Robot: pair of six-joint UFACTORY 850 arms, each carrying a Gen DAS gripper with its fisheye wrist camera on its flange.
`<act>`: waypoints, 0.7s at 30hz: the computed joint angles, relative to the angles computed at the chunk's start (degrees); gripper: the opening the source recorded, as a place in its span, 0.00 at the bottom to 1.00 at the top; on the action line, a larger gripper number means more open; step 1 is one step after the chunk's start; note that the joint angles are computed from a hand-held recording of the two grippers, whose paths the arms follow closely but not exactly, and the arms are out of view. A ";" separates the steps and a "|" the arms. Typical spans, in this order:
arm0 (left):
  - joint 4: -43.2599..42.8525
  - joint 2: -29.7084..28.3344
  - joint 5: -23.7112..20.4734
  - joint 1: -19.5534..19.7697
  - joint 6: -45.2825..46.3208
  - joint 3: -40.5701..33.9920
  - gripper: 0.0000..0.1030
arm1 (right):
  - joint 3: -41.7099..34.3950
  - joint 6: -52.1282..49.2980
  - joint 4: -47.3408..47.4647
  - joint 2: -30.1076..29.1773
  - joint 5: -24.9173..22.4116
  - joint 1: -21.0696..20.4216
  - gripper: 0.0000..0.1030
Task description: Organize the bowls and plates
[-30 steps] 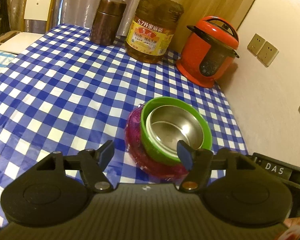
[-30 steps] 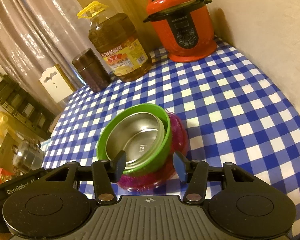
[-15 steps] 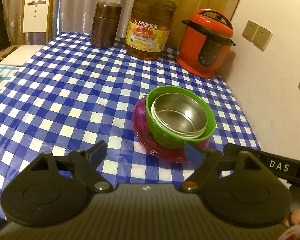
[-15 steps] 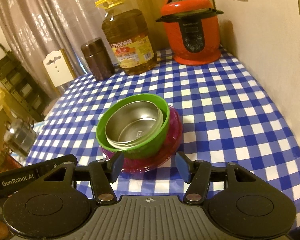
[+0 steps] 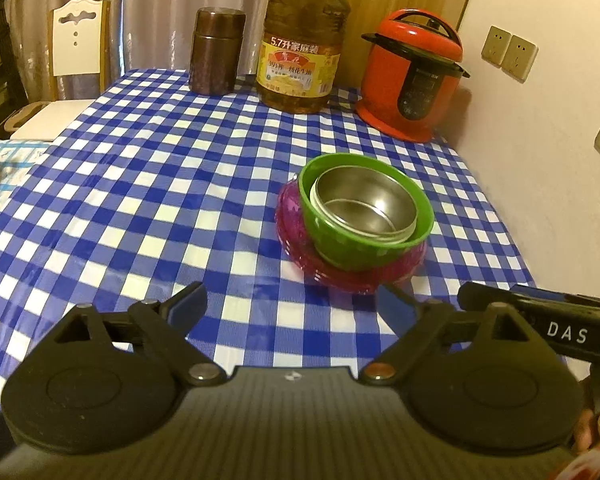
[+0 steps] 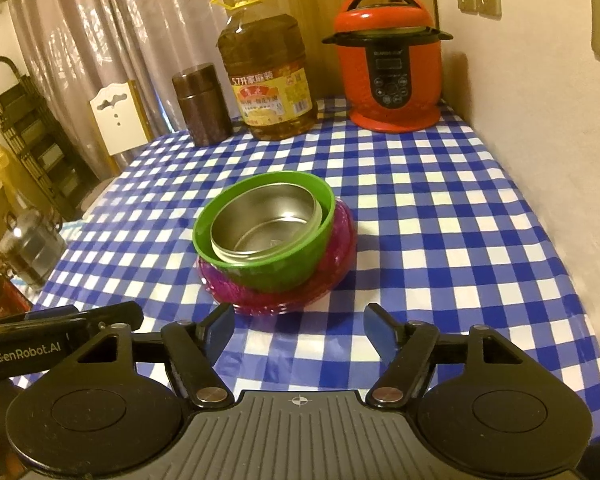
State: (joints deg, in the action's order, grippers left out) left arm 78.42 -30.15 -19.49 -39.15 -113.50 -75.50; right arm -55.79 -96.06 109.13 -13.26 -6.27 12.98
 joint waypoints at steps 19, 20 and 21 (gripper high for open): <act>-4.96 1.83 -3.86 -2.62 5.30 3.05 0.88 | 5.16 -3.37 1.56 4.31 0.44 0.11 0.69; -5.25 1.90 -3.91 -2.74 5.57 3.16 0.88 | 5.43 -4.34 2.47 4.49 0.38 0.10 0.69; -5.32 1.98 -3.87 -2.86 5.70 3.30 0.88 | 5.72 -4.73 2.83 4.71 0.34 0.06 0.69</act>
State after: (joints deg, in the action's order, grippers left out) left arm 73.10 -28.16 -23.36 -42.01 -107.80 -72.20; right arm -50.07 -100.79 111.97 -8.54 -5.93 13.04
